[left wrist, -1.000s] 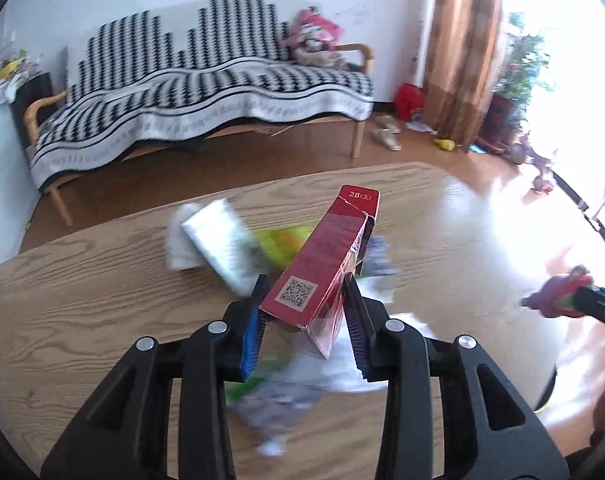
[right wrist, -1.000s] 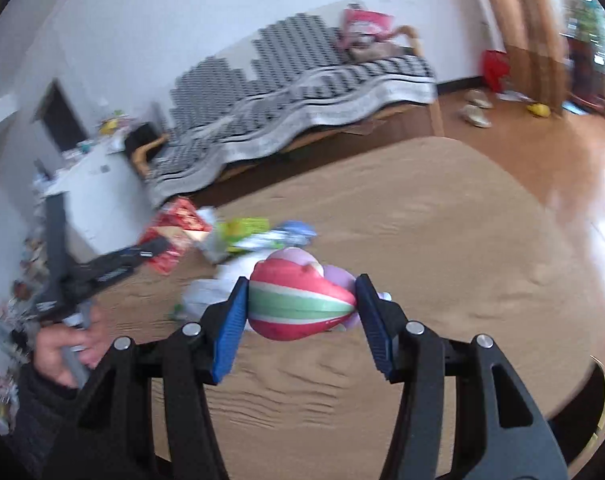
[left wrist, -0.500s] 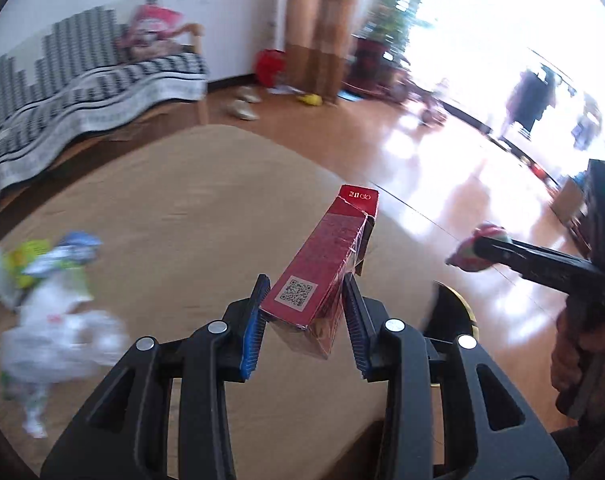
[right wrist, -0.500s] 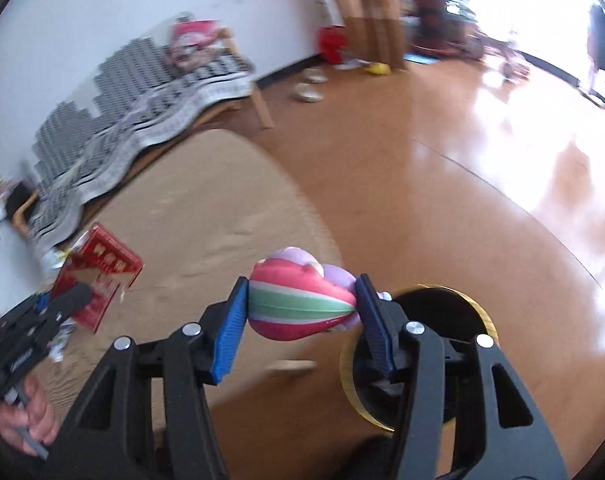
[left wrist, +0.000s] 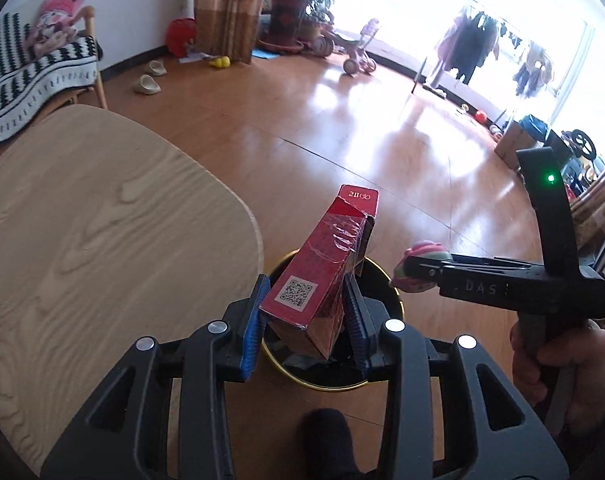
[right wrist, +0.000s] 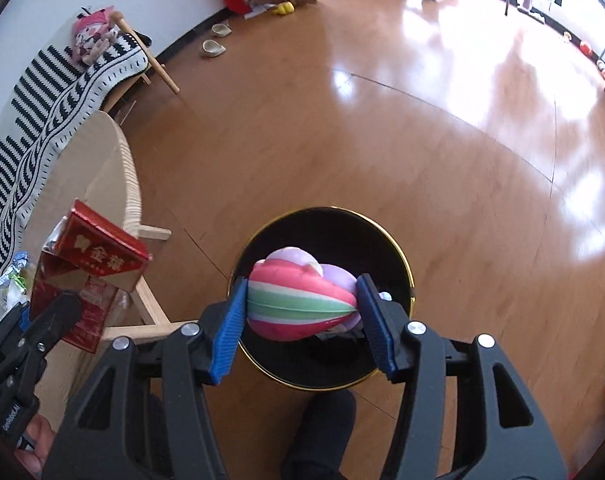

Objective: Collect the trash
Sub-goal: 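Carry the box and ball to the black bin and release them inside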

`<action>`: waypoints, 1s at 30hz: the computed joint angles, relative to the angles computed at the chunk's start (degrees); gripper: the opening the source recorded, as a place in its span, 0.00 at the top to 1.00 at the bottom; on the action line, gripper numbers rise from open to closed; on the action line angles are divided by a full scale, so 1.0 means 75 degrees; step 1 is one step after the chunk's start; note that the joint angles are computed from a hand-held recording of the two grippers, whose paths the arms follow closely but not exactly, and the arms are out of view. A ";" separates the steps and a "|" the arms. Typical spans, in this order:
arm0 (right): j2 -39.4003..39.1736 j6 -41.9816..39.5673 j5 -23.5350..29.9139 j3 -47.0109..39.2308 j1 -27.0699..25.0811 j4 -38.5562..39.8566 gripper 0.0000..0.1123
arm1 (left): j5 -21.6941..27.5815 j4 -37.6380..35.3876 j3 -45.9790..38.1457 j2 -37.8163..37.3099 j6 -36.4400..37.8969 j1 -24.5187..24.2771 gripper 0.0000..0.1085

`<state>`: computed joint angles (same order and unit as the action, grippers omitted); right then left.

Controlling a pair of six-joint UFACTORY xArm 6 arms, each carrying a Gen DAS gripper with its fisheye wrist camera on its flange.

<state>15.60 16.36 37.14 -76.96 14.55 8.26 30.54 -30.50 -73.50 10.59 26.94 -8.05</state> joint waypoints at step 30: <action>-0.0455 0.1449 -0.0898 0.0424 -0.0321 -0.0744 0.31 | 0.0204 -0.0809 -0.0998 0.1279 0.0485 -0.0276 0.49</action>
<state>12.19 27.22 30.41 -73.78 12.14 2.68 32.06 -36.57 -80.99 20.18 30.57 -10.13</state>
